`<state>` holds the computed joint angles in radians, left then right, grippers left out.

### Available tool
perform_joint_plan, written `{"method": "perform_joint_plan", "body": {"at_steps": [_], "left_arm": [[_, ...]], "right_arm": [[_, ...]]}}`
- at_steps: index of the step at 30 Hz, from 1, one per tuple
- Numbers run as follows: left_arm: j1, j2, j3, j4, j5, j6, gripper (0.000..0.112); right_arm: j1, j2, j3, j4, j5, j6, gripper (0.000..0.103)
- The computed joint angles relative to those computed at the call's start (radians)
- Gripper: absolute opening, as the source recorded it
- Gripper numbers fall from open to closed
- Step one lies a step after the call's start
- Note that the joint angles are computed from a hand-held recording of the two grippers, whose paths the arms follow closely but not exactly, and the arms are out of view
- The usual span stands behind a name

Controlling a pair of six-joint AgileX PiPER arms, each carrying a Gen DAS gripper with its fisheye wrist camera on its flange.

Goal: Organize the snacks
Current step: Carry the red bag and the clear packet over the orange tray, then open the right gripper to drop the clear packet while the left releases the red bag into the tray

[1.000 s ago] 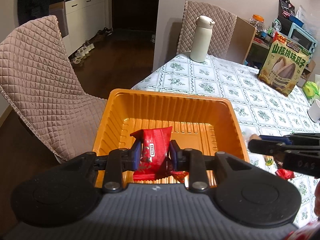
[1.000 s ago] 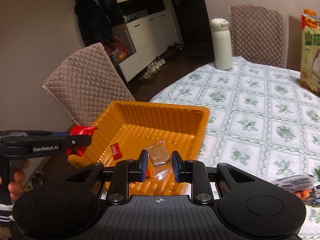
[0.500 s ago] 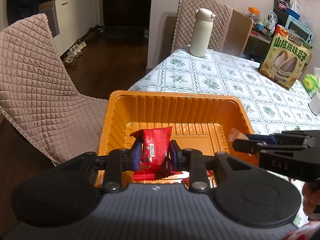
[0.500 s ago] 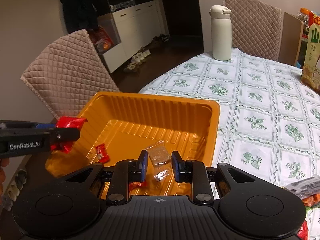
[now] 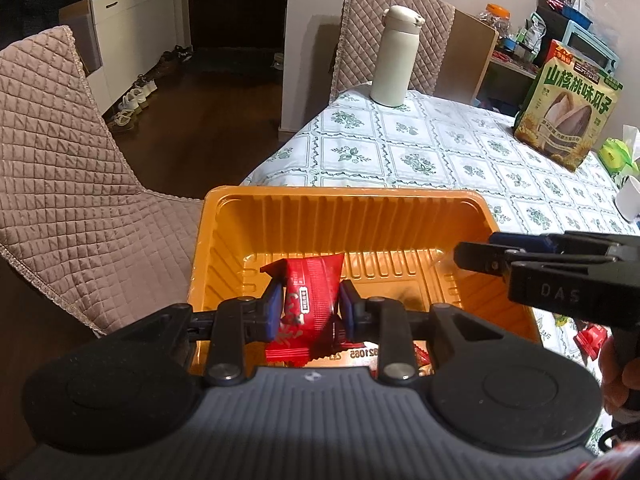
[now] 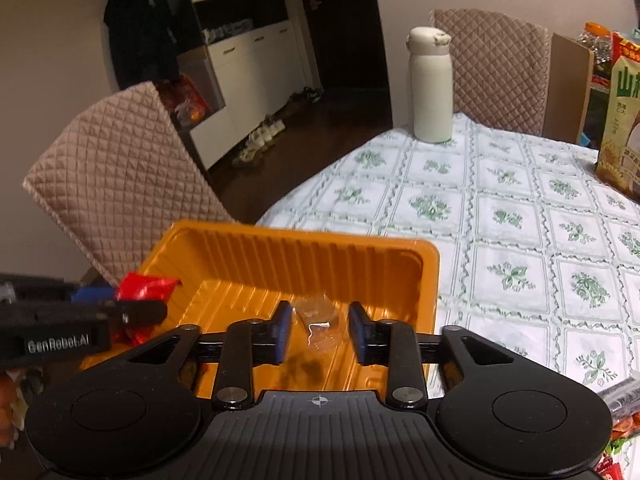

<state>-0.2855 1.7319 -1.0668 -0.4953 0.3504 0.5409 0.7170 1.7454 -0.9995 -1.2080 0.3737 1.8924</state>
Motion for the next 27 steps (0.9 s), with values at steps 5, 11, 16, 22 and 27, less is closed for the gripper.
{"method": "perform_joint_plan", "body": {"at_steps": [5, 11, 16, 22, 27], "left_arm": [[0.011, 0.01, -0.01, -0.041, 0.016, 0.051, 0.027], [0.02, 0.014, -0.012, -0.084, 0.03, 0.106, 0.027], [0.015, 0.024, -0.024, -0.109, 0.034, 0.141, 0.027], [-0.003, 0.037, -0.045, -0.128, 0.035, 0.166, 0.027], [-0.004, 0.041, -0.051, -0.158, 0.03, 0.174, 0.035]], "right_arm": [[0.002, -0.007, -0.005, 0.033, 0.012, -0.033, 0.05], [0.02, -0.029, 0.006, 0.144, 0.032, -0.126, 0.051], [0.043, -0.043, 0.021, 0.157, 0.062, -0.116, 0.054], [0.056, -0.062, 0.039, 0.142, 0.086, -0.079, 0.056], [0.067, -0.075, 0.045, 0.13, 0.105, -0.061, 0.058]]}}
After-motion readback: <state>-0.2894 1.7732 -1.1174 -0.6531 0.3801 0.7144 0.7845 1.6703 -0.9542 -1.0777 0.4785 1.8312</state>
